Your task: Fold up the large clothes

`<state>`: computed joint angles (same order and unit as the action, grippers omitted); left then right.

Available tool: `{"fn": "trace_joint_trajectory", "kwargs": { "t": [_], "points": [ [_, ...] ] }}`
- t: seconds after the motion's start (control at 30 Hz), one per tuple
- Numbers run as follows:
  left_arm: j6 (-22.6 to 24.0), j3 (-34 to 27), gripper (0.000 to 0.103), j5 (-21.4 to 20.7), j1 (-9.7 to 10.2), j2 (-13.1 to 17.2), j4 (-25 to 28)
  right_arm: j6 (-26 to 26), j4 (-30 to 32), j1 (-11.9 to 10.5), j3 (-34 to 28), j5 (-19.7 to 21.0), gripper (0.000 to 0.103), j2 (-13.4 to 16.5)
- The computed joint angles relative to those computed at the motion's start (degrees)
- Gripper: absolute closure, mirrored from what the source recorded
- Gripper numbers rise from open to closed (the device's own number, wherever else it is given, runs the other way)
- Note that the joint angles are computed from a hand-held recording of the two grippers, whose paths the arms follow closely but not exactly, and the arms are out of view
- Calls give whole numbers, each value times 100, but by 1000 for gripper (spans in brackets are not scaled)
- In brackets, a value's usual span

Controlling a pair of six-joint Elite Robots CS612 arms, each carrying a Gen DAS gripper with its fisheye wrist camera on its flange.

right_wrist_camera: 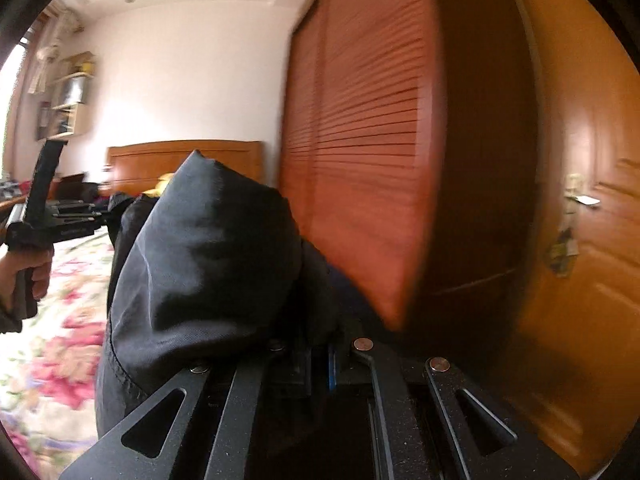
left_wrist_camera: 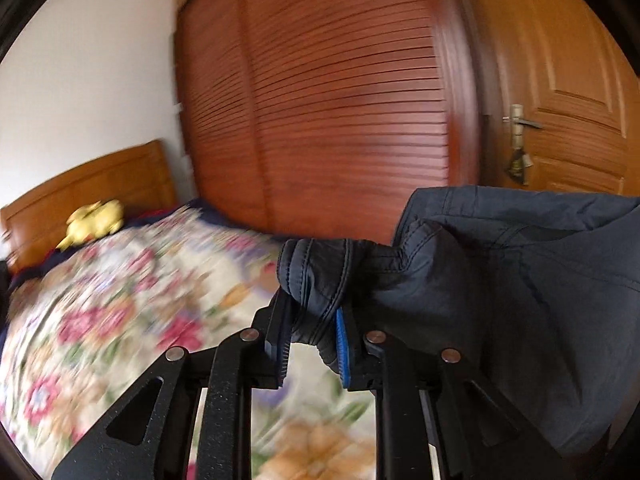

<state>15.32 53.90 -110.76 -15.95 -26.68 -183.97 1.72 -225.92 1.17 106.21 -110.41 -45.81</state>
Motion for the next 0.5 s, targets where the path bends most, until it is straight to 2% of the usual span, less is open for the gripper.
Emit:
{"fn": "trace_joint_trajectory", "kwargs": {
  "t": [0.07,0.2,0.3,0.4,0.5],
  "points": [
    [-53,-213,84,4,-130,119,69,184,87,-129,123,-152,99,-27],
    [-140,-855,83,20,-328,472,857,540,408,-297,316,-362,99,60],
    [-83,-907,82,418,-464,609,718,669,597,-269,265,-610,99,153],
    [-16,-841,76,621,-492,604,756,883,809,-296,172,-757,99,176],
    [33,-867,66,501,-446,596,1037,1357,1076,-367,134,-692,99,181]
  ]
}}
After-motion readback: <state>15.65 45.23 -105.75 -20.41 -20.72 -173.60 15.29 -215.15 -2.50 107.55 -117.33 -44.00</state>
